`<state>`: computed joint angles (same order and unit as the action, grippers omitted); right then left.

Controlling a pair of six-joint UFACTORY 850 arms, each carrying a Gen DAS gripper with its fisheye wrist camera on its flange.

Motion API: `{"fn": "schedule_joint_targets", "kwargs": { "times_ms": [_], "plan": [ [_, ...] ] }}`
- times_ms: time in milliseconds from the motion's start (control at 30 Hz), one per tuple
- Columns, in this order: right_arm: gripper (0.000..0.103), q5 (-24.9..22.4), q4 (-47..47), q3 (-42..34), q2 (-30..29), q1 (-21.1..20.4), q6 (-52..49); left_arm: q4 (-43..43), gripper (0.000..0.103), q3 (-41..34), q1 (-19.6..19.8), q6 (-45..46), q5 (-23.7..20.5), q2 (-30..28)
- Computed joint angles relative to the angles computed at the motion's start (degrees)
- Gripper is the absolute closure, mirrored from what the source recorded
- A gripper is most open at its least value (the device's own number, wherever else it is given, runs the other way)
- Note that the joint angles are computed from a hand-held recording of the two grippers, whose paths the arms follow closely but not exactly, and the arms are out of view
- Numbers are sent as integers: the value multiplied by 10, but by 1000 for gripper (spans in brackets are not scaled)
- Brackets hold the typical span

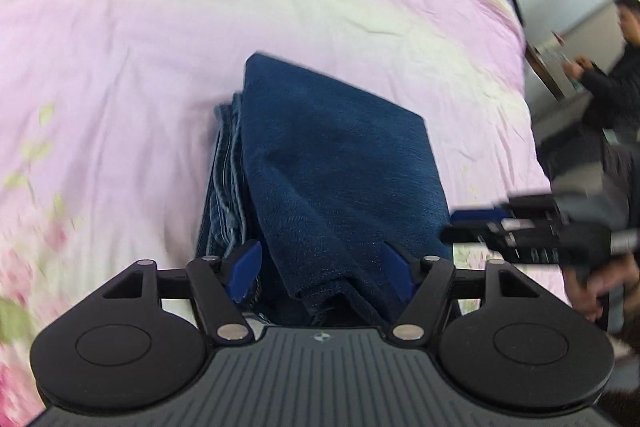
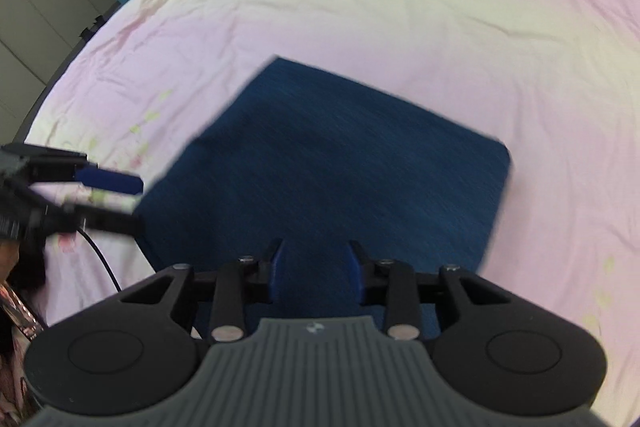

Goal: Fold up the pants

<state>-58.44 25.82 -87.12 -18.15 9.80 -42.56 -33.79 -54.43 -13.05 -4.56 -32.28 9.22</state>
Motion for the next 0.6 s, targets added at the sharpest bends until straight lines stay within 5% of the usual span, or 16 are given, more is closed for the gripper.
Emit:
{"fn": "schedule_joint_targets", "kwargs": {
  "times_ms": [33,133,400,600],
  "plan": [
    [73,1,-6,12,7,-10,-4,9,53,-2,-4,-21,-2,-3],
    [79,5,-23,44,27,-38,-32,110,77,-9,-32,-84,13,7],
    [84,-22,8,126,74,-77,-153,337,81,-36,-90,-204,-25,5],
    [90,54,29,206,101,-64,-195,369,79,16,-83,-221,-13,-19]
  ]
}}
